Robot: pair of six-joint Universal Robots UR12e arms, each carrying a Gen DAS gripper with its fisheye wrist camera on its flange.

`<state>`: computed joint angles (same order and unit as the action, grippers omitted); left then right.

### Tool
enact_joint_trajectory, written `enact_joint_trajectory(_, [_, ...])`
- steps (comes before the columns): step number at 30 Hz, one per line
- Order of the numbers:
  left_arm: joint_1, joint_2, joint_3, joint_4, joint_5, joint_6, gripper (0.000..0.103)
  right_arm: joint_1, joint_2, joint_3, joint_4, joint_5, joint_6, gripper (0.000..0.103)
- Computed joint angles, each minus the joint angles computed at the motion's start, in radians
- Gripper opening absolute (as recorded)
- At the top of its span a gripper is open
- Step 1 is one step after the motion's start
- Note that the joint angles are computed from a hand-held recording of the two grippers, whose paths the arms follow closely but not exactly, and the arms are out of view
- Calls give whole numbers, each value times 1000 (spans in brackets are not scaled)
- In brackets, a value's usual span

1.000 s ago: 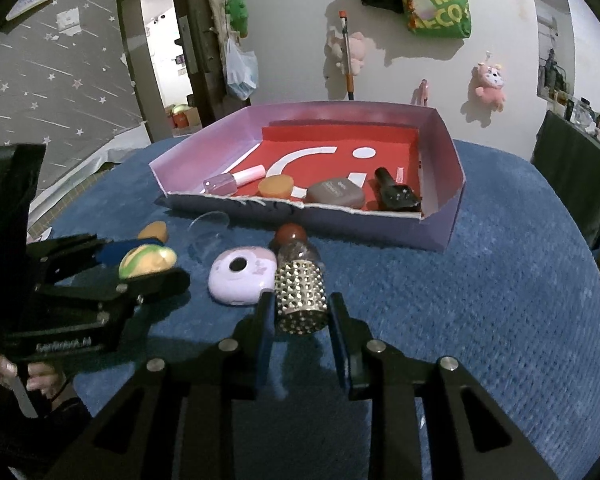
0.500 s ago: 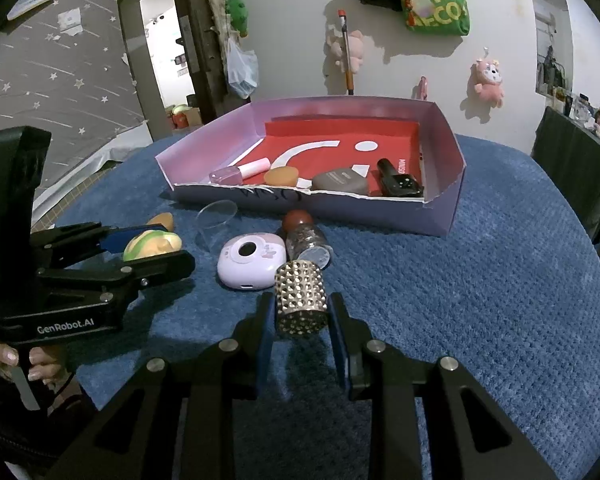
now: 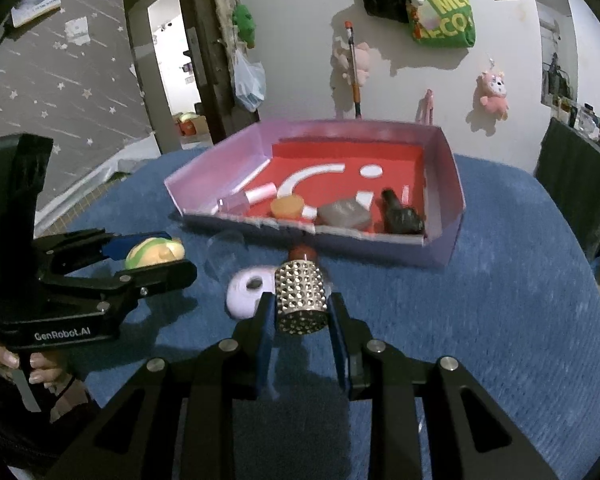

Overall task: Organize rigid objects
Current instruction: 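Carry the frog toy and studded cylinder over the red-lined box and lower them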

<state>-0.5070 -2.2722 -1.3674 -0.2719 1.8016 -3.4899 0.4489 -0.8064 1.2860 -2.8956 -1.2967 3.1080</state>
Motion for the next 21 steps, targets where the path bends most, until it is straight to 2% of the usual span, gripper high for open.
enact_joint_trajectory(4, [16,-12,54,-41,2,41,52,-6,25,-75,40,19,-21,29])
enact_joint_trajectory(7, [31,-26,101,-82,-1,71,52,-13,63,-163,110,43,-36,29])
enact_joint_trajectory(13, [72,-82,234,-222,-74,132,52,-17,166,-384,299,45,-103,29])
enact_joint_trajectory(18, [101,-142,346,-339,-145,175,52,-18,272,-603,495,52,-165,29])
enact_joint_trajectory(21, [108,-179,407,-399,-147,205,52,-18,333,-726,608,52,-194,29])
